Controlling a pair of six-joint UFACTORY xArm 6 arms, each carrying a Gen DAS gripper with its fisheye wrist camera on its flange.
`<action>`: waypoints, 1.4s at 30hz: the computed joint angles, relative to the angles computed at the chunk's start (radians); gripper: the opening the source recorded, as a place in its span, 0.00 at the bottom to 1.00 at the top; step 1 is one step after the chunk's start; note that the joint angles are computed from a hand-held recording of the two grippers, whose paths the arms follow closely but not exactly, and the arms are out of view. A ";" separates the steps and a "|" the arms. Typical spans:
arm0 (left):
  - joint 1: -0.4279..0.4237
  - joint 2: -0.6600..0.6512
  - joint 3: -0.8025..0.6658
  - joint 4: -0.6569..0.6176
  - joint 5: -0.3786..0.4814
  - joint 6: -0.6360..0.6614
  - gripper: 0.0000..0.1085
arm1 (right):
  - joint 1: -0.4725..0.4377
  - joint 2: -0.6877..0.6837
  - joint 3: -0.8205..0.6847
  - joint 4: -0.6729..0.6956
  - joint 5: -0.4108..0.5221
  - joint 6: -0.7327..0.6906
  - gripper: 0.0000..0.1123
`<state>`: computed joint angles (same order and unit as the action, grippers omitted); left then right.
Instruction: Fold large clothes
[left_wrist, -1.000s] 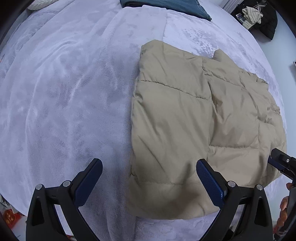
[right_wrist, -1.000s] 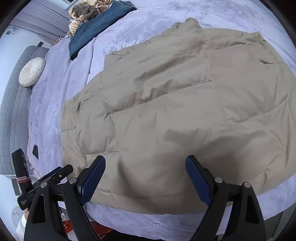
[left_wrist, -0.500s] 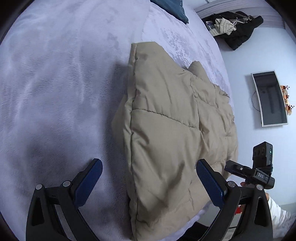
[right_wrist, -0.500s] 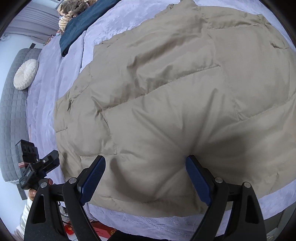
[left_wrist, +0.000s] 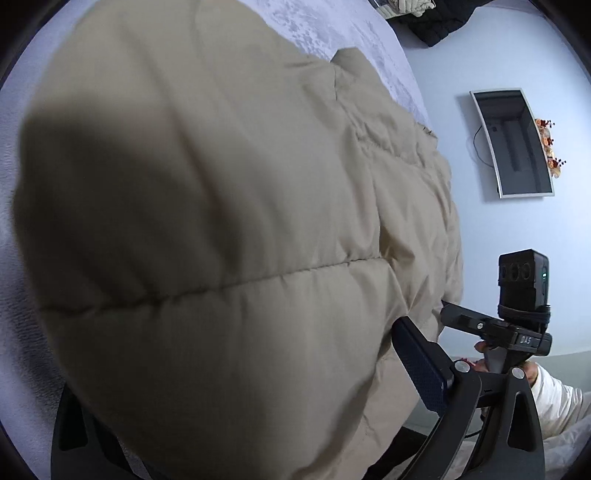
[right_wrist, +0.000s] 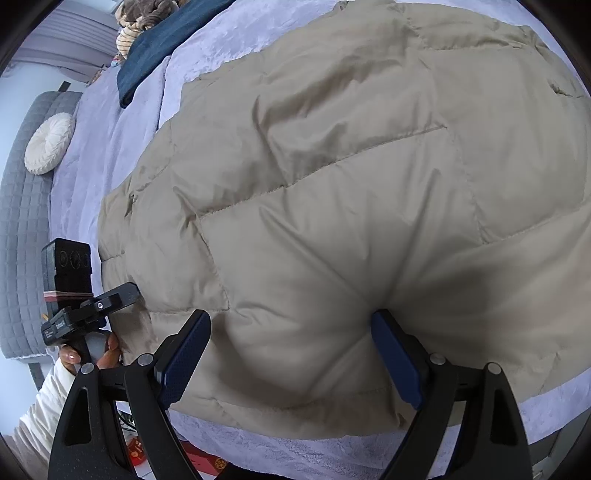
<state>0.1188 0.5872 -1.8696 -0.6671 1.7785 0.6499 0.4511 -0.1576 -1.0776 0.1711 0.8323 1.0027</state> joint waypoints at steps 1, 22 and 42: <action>-0.008 -0.010 0.018 0.008 -0.017 0.003 0.93 | 0.000 0.002 -0.001 -0.002 0.001 0.002 0.81; 0.042 -0.104 -0.050 -0.062 0.105 -0.070 0.29 | -0.055 -0.124 0.040 -0.206 -0.010 0.098 0.34; -0.232 -0.425 -0.027 0.055 0.026 -0.369 0.29 | -0.193 -0.010 0.162 0.217 -0.279 -0.384 0.00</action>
<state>-0.1131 0.1621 -1.8970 -0.6117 1.8044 0.2806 0.2581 -0.1680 -0.9160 0.3881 0.5534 0.6184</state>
